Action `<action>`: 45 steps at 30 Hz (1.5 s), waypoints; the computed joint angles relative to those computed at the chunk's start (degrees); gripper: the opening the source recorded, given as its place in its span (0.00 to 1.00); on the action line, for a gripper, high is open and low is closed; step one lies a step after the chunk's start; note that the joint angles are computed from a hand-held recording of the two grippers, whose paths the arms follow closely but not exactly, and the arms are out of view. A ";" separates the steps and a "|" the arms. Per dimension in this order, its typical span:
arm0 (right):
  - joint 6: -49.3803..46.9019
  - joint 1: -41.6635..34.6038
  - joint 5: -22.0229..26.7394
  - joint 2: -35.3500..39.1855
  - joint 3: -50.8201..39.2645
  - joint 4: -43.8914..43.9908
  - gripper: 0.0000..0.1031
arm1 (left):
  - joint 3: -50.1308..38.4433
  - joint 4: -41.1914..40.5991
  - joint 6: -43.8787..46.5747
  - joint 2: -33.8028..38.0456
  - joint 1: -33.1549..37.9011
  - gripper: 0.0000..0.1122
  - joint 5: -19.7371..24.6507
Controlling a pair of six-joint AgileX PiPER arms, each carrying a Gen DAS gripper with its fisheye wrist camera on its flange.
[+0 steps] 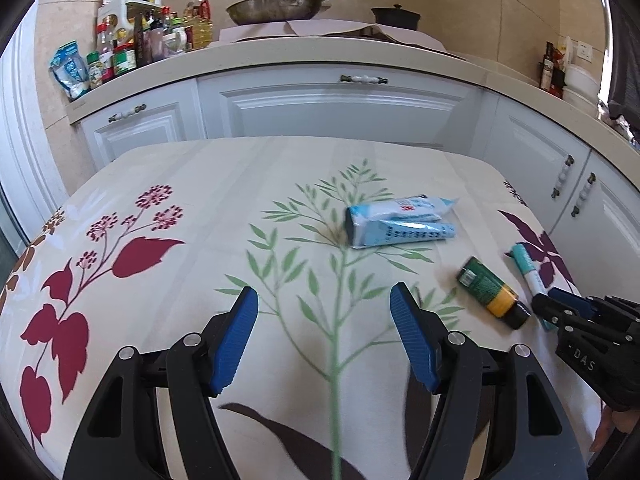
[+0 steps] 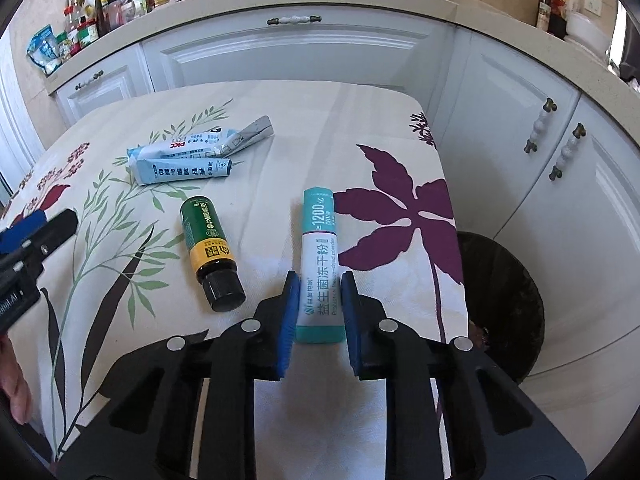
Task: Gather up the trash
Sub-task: 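Return to the table and grasp the teal tube with the right gripper, then grasp the green-and-yellow bottle with the left gripper while the right gripper holds the teal tube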
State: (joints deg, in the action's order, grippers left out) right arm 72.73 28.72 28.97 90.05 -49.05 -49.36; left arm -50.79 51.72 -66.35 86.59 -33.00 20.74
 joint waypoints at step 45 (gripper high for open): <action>16.35 -15.59 -13.60 -21.09 21.31 -17.81 0.20 | -16.38 -16.13 12.18 14.52 -13.18 0.22 8.72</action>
State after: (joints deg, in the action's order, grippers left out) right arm 89.08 13.13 15.37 68.95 -27.75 -67.17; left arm -67.17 35.59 -54.16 101.11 -46.18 29.46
